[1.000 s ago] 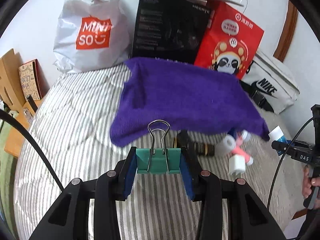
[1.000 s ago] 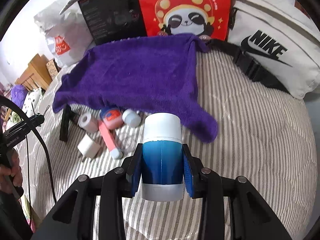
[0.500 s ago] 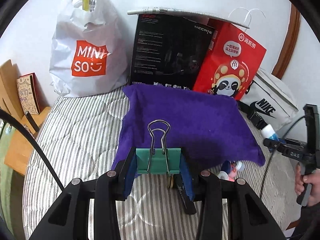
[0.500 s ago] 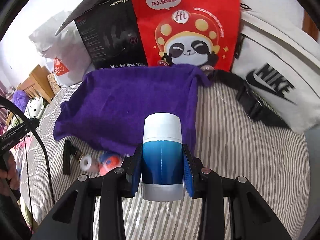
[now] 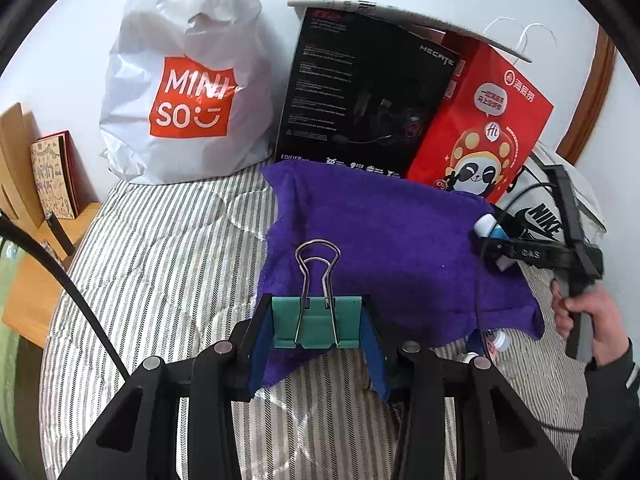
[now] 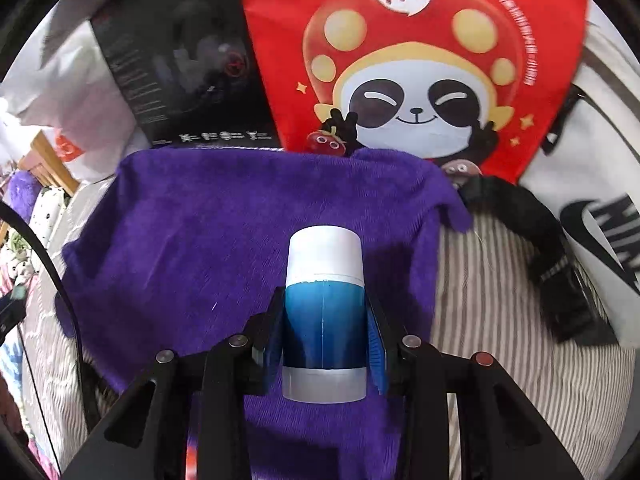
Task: Organize rigid objects
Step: 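Carry clip over purple towel with left tool while right tool sets cylinder on towel, then lower the binder clip onto the purple towel and open the left tool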
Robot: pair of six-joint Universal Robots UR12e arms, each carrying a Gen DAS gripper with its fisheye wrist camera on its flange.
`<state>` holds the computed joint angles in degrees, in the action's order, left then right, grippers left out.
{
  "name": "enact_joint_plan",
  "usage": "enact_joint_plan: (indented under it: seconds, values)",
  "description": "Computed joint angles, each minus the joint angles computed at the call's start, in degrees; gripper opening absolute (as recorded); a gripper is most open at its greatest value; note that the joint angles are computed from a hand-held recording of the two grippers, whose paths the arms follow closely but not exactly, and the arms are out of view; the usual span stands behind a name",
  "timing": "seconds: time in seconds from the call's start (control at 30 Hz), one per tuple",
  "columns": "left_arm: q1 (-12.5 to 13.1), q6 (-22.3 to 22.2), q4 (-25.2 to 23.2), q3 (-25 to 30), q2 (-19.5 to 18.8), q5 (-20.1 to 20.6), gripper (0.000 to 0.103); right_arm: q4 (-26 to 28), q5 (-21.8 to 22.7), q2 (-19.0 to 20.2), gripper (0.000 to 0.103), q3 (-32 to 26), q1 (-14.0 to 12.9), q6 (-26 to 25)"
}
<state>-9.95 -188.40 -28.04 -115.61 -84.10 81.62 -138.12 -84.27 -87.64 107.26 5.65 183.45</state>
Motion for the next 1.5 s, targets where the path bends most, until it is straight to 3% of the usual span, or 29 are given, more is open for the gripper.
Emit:
enact_joint_plan:
  seconds: [0.27,0.53,0.57,0.63,0.7,0.83,1.1,1.5]
  values:
    - [1.0,0.3,-0.1,0.0,-0.4,-1.4,0.039,0.6,-2.3,4.6,0.036,-3.3,0.8,0.0]
    - [1.1,0.6,-0.6,0.5,-1.1,-2.1,0.039,0.5,-3.1,5.1,0.037,-3.7,1.4,-2.1]
    - [1.1,0.7,-0.7,0.6,-1.2,-2.2,0.039,0.5,-2.6,5.0,0.039,-3.6,1.2,-2.3]
    - [1.0,0.9,-1.0,0.8,-1.4,-2.1,0.039,1.2,-0.1,4.7,0.059,-3.4,0.7,-2.7]
    - [0.8,1.2,-1.3,1.2,-1.7,-2.0,0.039,2.5,1.4,4.4,0.070,-3.5,0.4,-2.8]
    - [0.5,1.1,-1.5,1.7,-2.1,-2.2,0.039,3.6,-0.5,3.7,0.070,-3.2,1.0,-2.9]
    - [-0.6,1.2,0.2,3.3,-4.1,-2.9,0.039,3.9,0.9,-2.6,0.070,0.3,0.3,-1.7]
    - [-3.9,2.9,-1.7,10.3,-11.8,2.4,0.039,4.3,3.9,-14.1,0.076,7.9,-1.6,-2.8]
